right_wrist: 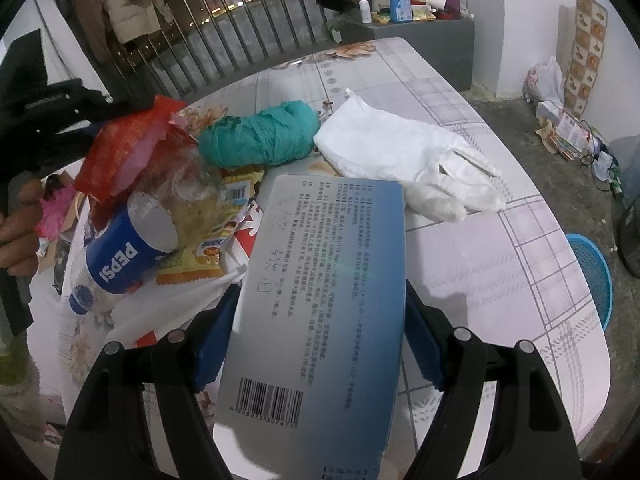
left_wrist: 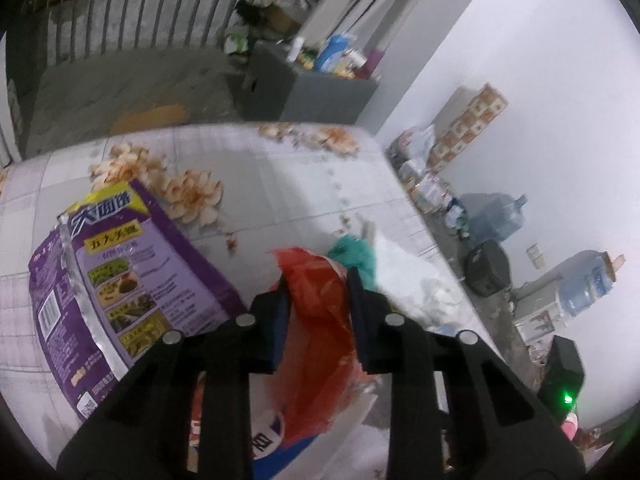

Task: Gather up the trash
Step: 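Carry the box and red bag to the wastebasket and release both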

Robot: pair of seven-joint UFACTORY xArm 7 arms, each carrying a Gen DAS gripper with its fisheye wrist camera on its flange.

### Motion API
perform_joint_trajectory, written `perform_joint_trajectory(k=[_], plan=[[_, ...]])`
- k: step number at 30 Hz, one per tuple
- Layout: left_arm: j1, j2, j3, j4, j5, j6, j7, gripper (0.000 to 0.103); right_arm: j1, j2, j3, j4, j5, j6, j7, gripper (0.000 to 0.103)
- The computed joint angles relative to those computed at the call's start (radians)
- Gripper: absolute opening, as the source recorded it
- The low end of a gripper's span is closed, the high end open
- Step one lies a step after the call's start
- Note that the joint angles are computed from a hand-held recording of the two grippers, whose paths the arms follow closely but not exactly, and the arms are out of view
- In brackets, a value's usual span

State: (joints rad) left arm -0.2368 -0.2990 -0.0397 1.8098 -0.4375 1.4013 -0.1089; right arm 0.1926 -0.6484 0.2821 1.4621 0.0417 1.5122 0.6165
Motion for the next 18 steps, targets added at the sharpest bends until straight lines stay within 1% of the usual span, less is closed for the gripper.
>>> perform_joint_trajectory(k=[4,11,14,18], plan=[[-0.010,-0.013,0.006,0.023,-0.024,-0.022,0.018,0.009,-0.002,-0.015,-0.005,0.001,0.002,-0.010,0.006,0.075],[-0.043,-0.032,0.011,0.086,-0.065,-0.040,0.042,0.008,-0.007,-0.073,-0.037,-0.016,0.029,-0.061,0.013,0.074],[-0.058,-0.027,0.000,0.134,-0.064,-0.045,0.044,0.008,-0.012,-0.097,-0.055,-0.027,0.048,-0.085,0.015,0.074],[-0.084,-0.001,-0.019,0.196,-0.081,-0.039,0.021,0.008,-0.029,-0.150,-0.091,-0.052,0.069,-0.116,0.027,0.074]])
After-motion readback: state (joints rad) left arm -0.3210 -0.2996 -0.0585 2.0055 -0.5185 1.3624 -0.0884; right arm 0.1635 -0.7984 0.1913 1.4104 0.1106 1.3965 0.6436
